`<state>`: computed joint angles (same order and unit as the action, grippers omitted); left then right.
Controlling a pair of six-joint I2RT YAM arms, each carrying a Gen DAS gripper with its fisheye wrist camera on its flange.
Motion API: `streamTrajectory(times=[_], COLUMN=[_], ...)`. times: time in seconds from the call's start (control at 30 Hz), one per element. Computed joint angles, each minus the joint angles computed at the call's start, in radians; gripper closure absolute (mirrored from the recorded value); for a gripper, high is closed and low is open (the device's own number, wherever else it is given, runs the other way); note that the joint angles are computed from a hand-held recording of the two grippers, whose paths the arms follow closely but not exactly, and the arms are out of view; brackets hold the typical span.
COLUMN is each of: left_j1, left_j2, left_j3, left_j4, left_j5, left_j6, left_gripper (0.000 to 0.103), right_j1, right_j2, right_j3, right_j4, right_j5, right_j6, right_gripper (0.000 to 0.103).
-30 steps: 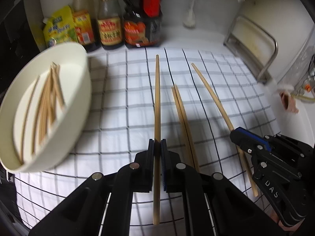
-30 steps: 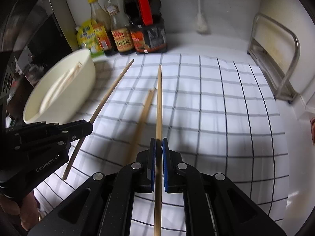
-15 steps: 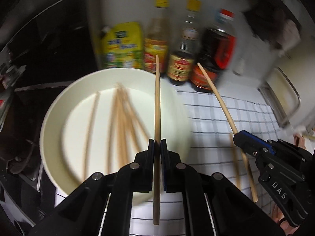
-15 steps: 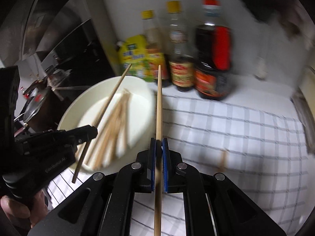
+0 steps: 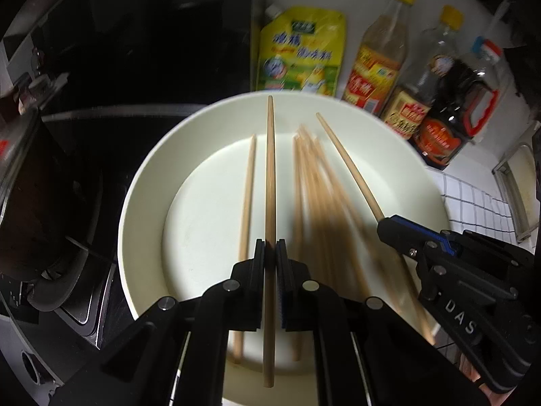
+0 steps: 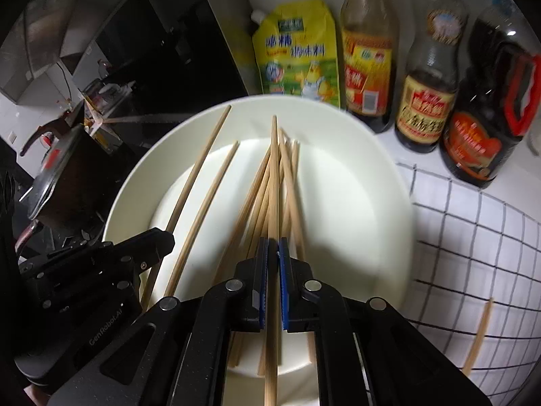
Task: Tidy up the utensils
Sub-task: 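Carry both chopsticks into the white basin and open both tools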
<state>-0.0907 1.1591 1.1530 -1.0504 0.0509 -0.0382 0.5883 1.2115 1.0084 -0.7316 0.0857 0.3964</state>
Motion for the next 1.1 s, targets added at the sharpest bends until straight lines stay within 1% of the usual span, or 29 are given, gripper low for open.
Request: streamTrajectory(times=[0.13, 0.3, 0.33, 0.37, 0.43, 0.47, 0.5, 0.83, 1.0, 1.1], left_j1=[0.043, 0.078, 0.084, 0.088, 0.102, 0.109, 0.118, 0.132, 0.121, 0.112], left_j2=[0.021, 0.05, 0.053, 0.05, 0.041, 0.038, 0.036, -0.021, -0.068, -0.099], left_j3=[-0.021, -0.018, -0.014, -0.012, -0.008, -0.004, -0.001, 0.032, 0.034, 0.034], left_j4=[0.012, 0.02, 0.019, 0.018, 0.016, 0.015, 0.014, -0.041, -0.076, -0.103], left_j5=[0.02, 0.033, 0.035, 0.036, 0.037, 0.039, 0.044, 0.041, 0.039, 0.042], left_j6=[0.031, 0.053, 0.054, 0.055, 0.059, 0.059, 0.061, 0.064, 0.054, 0.047], left_gripper=[0.095, 0.094, 0.09, 0.087, 0.071, 0.066, 0.058, 0.057, 0.054, 0.054], right_j1=[0.014, 0.023, 0.023, 0.024, 0.031, 0.031, 0.034, 0.083, 0.122, 0.154], right_j2=[0.058, 0.091, 0.094, 0.09, 0.079, 0.075, 0.069, -0.023, -0.084, -0.128], right_j3=[0.018, 0.039, 0.039, 0.038, 0.038, 0.04, 0.039, 0.005, -0.006, -0.014], right_j4=[0.011, 0.009, 0.012, 0.016, 0.014, 0.013, 0.011, -0.026, -0.071, -0.104], right_j5=[0.01, 0.026, 0.026, 0.029, 0.049, 0.054, 0.059, 0.109, 0.146, 0.178], right_j6=[0.018, 0.031, 0.034, 0.039, 0.041, 0.037, 0.034, 0.064, 0.094, 0.118], right_gripper=[0.097, 0.097, 0.096, 0.091, 0.088, 0.088, 0.088, 0.088, 0.087, 0.085])
